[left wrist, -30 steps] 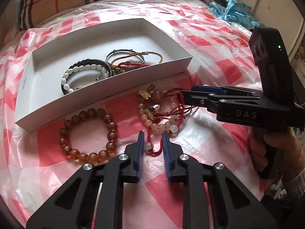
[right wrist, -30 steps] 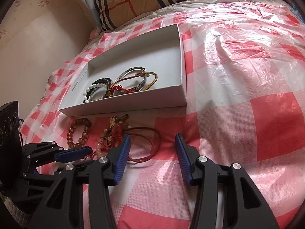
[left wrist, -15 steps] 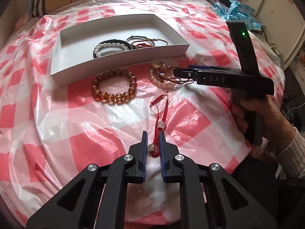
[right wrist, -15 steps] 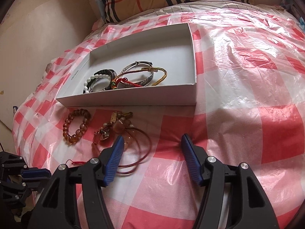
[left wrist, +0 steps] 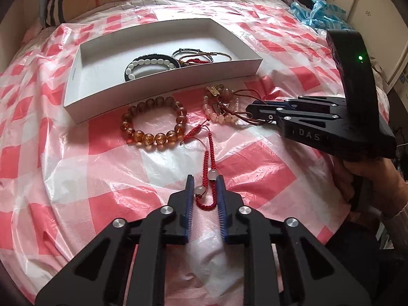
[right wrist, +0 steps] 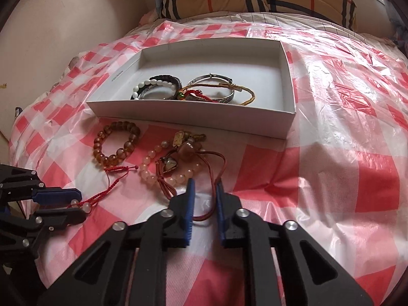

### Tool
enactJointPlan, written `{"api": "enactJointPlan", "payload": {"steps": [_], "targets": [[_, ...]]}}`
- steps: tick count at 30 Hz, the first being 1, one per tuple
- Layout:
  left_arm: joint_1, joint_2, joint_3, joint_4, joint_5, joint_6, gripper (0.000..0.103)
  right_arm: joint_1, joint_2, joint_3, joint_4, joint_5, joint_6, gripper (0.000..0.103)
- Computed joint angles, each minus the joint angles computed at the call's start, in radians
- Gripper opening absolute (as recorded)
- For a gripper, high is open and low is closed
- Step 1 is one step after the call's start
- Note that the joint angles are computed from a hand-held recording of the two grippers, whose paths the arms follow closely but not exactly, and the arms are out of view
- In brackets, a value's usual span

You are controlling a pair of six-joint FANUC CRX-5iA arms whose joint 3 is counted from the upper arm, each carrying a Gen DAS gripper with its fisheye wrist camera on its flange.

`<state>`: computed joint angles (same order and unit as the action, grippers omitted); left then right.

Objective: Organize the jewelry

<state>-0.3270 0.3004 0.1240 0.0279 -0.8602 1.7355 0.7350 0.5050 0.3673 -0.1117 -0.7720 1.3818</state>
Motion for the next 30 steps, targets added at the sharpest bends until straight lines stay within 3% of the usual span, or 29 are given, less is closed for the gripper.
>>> {"api": "enactJointPlan", "payload": {"steps": [9, 15, 17, 18, 19, 21, 24, 26, 27, 28, 30], "targets": [[0.018, -0.103, -0.118, 0.107, 0.112, -0.009, 0.011, -0.007, -0.172, -0.181, -0.124, 0.129, 0.000, 0.005], [0.016, -0.132, -0.135, 0.113, 0.139, 0.007, 0.011, -0.007, -0.194, -0.186, -0.135, 0.092, -0.016, 0.005], [0.018, -0.137, -0.143, 0.116, 0.144, 0.009, 0.011, -0.006, -0.178, -0.174, -0.105, 0.087, -0.047, 0.021], [0.019, -0.138, -0.148, 0.121, 0.146, 0.007, 0.011, -0.001, -0.169, -0.172, -0.074, 0.097, -0.072, 0.047], [0.021, -0.139, -0.153, 0.125, 0.150, 0.005, 0.011, 0.002, -0.161, -0.169, -0.052, 0.110, -0.079, 0.057], [0.027, -0.141, -0.167, 0.138, 0.161, -0.003, 0.011, 0.002, -0.117, -0.106, -0.054, 0.081, -0.038, 0.057], [0.039, -0.146, -0.190, 0.166, 0.184, -0.015, 0.011, 0.018, -0.009, 0.025, 0.005, -0.025, -0.007, 0.071], [0.046, -0.147, -0.199, 0.175, 0.192, -0.021, 0.011, 0.021, 0.055, 0.100, 0.022, -0.106, 0.013, 0.072], [0.049, -0.149, -0.203, 0.178, 0.195, -0.023, 0.011, 0.018, 0.055, 0.100, 0.012, -0.099, 0.023, 0.064], [0.052, -0.151, -0.208, 0.181, 0.199, -0.026, 0.011, 0.012, 0.052, 0.105, -0.014, -0.104, 0.040, 0.034], [0.059, -0.154, -0.219, 0.196, 0.212, -0.036, 0.011, -0.008, 0.044, 0.114, -0.079, -0.122, 0.050, 0.005]]}}
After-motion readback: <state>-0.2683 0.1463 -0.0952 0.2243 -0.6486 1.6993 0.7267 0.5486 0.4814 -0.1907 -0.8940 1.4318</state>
